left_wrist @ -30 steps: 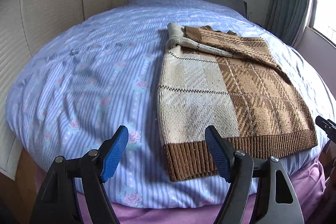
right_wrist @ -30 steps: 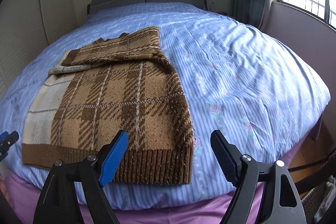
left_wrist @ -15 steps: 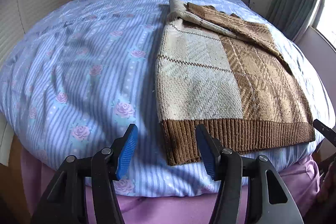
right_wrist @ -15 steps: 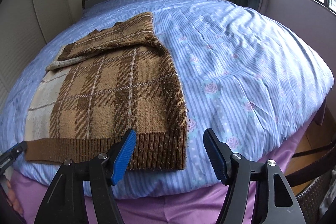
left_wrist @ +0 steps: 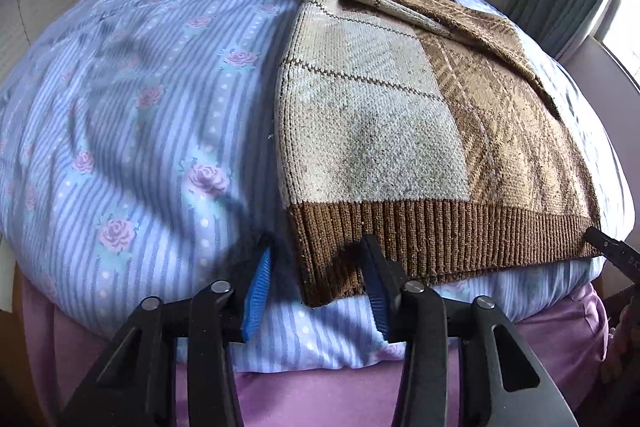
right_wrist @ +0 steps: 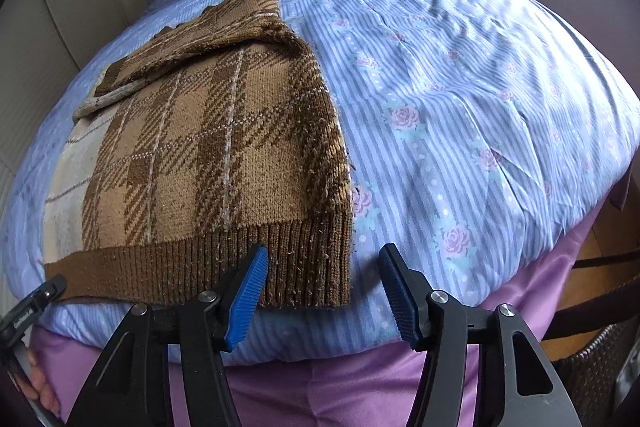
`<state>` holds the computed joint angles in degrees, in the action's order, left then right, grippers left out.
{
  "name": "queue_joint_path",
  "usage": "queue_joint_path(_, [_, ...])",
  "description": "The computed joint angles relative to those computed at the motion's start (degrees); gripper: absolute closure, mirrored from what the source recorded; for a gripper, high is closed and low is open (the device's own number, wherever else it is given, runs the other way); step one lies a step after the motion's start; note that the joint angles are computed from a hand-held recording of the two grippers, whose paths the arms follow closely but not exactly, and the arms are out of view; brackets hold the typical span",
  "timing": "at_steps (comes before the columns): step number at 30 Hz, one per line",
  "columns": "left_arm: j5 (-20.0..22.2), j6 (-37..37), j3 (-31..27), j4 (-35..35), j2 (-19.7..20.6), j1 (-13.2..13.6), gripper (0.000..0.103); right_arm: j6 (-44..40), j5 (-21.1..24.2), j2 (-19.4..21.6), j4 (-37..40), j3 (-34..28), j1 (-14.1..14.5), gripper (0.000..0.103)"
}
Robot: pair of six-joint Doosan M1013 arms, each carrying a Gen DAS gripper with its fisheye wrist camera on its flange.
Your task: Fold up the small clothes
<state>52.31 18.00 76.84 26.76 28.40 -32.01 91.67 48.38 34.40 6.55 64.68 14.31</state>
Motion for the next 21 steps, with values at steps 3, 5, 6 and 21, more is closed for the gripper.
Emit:
queue_joint_path(3, [-1.58, 1.21, 0.27, -1.53, -0.10, 0.28, 0.078, -1.53, 0.63, 0.16, 2.16, -0.14, -0.28, 0.056])
queue_joint_path(5, [-2.88, 1.13, 0.82, -1.92, -0.45, 0.39, 0.088, -2.43, 1.26, 0.35, 3.49, -0.38, -0.48, 0.061])
queue_joint_path(6, [-3.33, 1.00, 1.02, -1.97, -0.57, 0.40, 0.088, -2.90, 1.55, 0.41, 4.24, -0.47, -0.58, 0.064])
queue_joint_path(21, [-5.01, -2.76, 2.03, 2.59, -2.90, -0.60, 0.092, -9.53, -0.82, -1.70, 16.65, 1.59, -2.39, 0.093])
